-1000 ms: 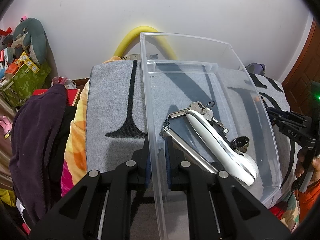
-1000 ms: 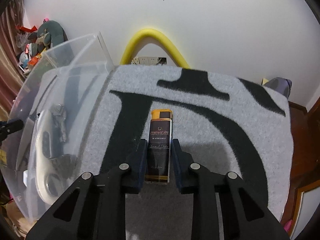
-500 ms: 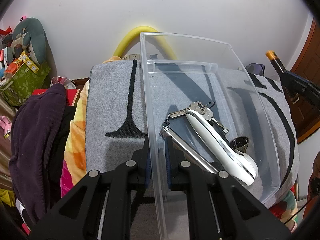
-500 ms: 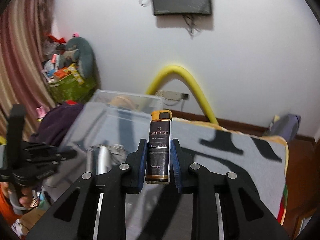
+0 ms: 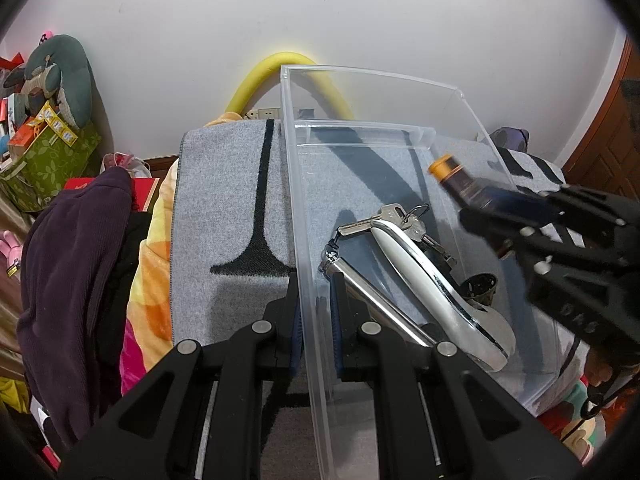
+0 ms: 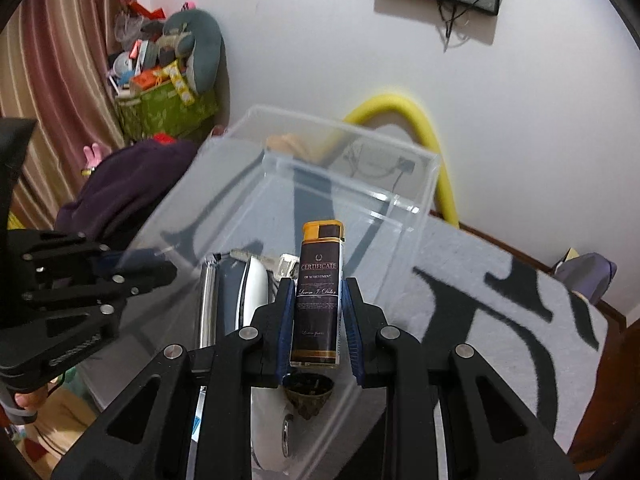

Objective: Organize rigid objects

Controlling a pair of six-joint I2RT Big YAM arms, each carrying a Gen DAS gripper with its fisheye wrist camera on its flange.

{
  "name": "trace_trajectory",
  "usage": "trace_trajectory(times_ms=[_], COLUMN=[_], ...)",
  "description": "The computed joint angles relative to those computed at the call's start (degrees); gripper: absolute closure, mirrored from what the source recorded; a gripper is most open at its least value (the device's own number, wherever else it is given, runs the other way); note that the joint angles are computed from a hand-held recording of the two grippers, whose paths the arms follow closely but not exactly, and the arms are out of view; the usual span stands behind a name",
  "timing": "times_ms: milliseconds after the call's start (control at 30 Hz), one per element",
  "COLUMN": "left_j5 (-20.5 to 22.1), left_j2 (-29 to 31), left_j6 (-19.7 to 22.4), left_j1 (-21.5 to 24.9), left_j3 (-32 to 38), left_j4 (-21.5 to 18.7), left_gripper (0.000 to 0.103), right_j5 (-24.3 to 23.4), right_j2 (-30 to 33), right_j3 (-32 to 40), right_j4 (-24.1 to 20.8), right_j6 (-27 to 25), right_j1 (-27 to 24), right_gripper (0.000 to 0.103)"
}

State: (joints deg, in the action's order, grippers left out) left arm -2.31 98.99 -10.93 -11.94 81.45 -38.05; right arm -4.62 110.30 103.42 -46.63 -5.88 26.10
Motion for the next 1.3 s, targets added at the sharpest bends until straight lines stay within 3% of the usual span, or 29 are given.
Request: trace_trajectory(times_ms=[200, 300, 533, 767, 833, 900, 967, 1033, 1200, 1300], left_j5=[0.4, 0.8, 1.7, -0.1, 0.5, 0.7, 0.5, -0.2, -2.3, -3.0], left_j2=[0.0, 0.0, -1.2, -4.9, -6.6, -8.4, -10.3, -12.3, -17.7, -20.7], left_j6=[-0.2, -0.3, -0.5, 0.4, 0.5, 0.4, 0.4, 0.5, 1.2, 1.4], left_j1=[0.1, 0.2, 0.9, 0.5, 0.4, 0.2, -0.2, -0.8, -2.9, -3.9], left_j3=[-0.2, -0.3, -0.8, -3.4, -4.7, -6.3, -8.3, -10.6, -17.3, -21.2], left_j4=[0.2, 0.2, 0.1, 2.7, 3.8, 5.4, 7.5, 10.1, 17.4, 22.0], left_gripper=[0.093, 0.093, 0.093, 0.092, 0.092, 0.085, 0.068, 0.060, 0.042, 0.026], right_j5=[0.1, -1.3, -3.7, -5.2, -5.6, -4.8, -4.4, -4.5, -5.3, -5.3], right_j2=[0.9, 0.1, -5.4, -12.7, -14.7, -17.1, -18.5, -20.2, -23.1, -25.1], right_j3=[1.4, 1.0, -4.0, -11.4, -13.8, -16.7, -18.4, -20.9, -26.0, -29.3], right_j4=[-2.7, -2.9, 1.0, 6.7, 8.7, 11.4, 12.9, 14.7, 17.6, 20.0], right_j6=[-0.3, 0.7, 1.9, 3.7, 4.4, 4.9, 5.2, 5.8, 7.1, 8.2], right_j1=[0.4, 0.1, -0.9, -1.8, -2.1, -2.1, -2.0, -1.9, -1.7, -1.5], right_gripper=[0.080, 0.073, 0.062, 0.059, 0.046, 0.039, 0.036, 0.031, 0.027, 0.023])
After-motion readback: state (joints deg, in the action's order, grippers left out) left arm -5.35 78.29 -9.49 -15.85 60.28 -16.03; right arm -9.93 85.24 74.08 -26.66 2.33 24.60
